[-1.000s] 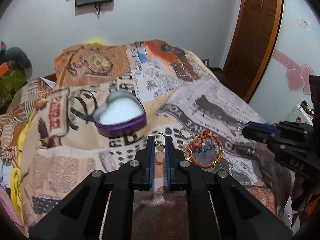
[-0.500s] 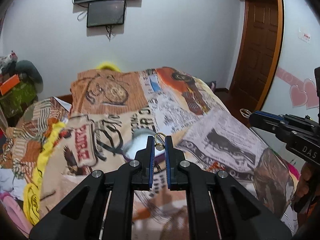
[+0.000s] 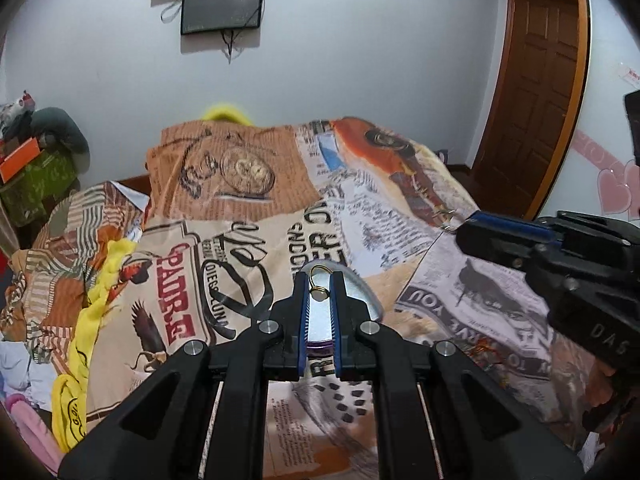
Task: Organize jewelry
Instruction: 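Carry both rings over the purple heart tin and open both tools to drop them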
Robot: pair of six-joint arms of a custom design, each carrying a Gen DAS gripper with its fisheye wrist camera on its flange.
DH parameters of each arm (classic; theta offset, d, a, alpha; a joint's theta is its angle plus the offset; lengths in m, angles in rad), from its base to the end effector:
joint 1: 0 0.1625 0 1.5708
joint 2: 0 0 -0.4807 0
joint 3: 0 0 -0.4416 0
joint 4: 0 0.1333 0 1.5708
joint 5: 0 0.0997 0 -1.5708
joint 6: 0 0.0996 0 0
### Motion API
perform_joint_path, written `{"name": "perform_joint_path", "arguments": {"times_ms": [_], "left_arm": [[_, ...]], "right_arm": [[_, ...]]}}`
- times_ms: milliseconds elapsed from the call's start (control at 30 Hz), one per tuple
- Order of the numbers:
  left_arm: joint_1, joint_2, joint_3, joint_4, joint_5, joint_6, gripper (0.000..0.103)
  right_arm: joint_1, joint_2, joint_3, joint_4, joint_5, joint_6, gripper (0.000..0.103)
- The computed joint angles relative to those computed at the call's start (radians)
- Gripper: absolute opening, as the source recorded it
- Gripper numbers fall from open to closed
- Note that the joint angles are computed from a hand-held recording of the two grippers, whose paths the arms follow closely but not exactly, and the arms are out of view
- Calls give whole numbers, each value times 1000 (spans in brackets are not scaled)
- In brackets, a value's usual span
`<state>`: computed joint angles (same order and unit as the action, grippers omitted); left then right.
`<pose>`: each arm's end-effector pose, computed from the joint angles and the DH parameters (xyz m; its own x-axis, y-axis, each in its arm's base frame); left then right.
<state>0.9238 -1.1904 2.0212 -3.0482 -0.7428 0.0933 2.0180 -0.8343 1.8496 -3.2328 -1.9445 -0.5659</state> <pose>-0.1946 -0.6004 0.2890 -0.7588 0.1127 -0.6415 0.5542 0.6291 -0.5451 0.3863 -0.5813 0.1295 -0.6038 -0.5582 0.5690 -0.7924 0.4979 -0.3524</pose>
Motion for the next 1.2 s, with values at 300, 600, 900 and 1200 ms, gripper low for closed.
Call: {"name": "perform_joint_path", "arguments": {"times_ms": [300, 600, 900, 1200], "left_arm": [[88, 33, -78, 175, -96, -39, 8], [145, 66, -143, 309, -176, -74, 8], [170, 77, -173, 362, -193, -92, 8], [169, 69, -166, 366, -185, -97, 8]], "right_arm": [[-44, 55, -126, 279, 1, 47, 10], [-66, 95, -225, 508, 19, 91, 10], [-74, 132, -274, 587, -2, 96, 10], [-67, 147, -283, 597, -32, 63, 11]]}}
